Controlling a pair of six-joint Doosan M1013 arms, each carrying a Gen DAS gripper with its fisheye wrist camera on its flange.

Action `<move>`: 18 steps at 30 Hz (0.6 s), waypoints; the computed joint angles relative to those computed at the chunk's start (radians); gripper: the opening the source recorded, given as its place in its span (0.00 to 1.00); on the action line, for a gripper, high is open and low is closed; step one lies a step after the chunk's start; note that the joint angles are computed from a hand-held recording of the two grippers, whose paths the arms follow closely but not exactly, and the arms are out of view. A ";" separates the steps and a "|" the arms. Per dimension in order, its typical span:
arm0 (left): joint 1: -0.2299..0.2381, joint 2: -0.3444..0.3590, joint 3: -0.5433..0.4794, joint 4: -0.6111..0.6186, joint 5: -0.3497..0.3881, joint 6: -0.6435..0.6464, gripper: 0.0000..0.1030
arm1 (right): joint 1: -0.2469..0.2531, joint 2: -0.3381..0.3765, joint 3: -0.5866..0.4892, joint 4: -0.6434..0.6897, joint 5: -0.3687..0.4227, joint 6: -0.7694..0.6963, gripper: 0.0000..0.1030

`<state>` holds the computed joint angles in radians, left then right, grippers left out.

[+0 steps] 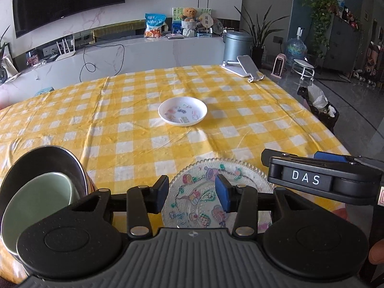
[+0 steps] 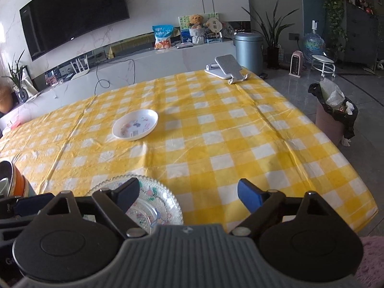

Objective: Organize plates and bowls
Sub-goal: 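Open the right gripper and withdraw from the glass plate, then reach the left gripper to the small white sticker bowl rim and close on it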

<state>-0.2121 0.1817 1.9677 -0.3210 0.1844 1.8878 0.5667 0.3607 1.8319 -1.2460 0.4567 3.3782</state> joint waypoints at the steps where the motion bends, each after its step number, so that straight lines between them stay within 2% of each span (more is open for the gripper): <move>1: 0.002 0.004 -0.008 -0.013 -0.001 0.003 0.49 | -0.001 0.003 -0.006 0.001 0.013 0.005 0.86; 3: 0.007 0.016 -0.024 -0.059 0.000 0.030 0.49 | -0.003 0.012 -0.024 0.034 0.036 -0.029 0.88; 4: 0.010 0.023 -0.034 -0.064 0.001 0.023 0.49 | -0.002 0.020 -0.043 0.076 0.069 -0.076 0.98; 5: 0.011 0.030 -0.044 -0.042 0.000 -0.012 0.49 | 0.002 0.030 -0.058 0.073 0.108 -0.087 0.97; 7: 0.014 0.043 -0.062 -0.023 -0.006 -0.056 0.49 | 0.003 0.038 -0.061 -0.031 0.117 -0.036 0.97; 9: 0.012 0.056 -0.077 0.062 -0.021 -0.162 0.49 | -0.005 0.044 -0.065 -0.127 0.091 0.016 0.97; 11: 0.009 0.069 -0.091 0.233 -0.040 -0.359 0.49 | -0.017 0.057 -0.077 -0.198 0.059 0.064 0.97; 13: 0.006 0.084 -0.110 0.422 -0.039 -0.570 0.49 | -0.032 0.076 -0.099 -0.213 0.028 0.069 0.93; 14: 0.007 0.092 -0.121 0.440 -0.034 -0.598 0.49 | -0.040 0.084 -0.109 -0.210 0.008 0.064 0.88; 17: 0.008 0.116 -0.145 0.501 -0.026 -0.698 0.50 | -0.077 0.111 -0.146 -0.122 -0.108 -0.011 0.82; 18: 0.009 0.124 -0.154 0.486 -0.021 -0.698 0.50 | -0.088 0.122 -0.158 -0.105 -0.142 -0.019 0.82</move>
<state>-0.2036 0.3055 1.8139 0.1647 0.1635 1.1898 0.4786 0.4822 1.6738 -1.3507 0.3152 3.3592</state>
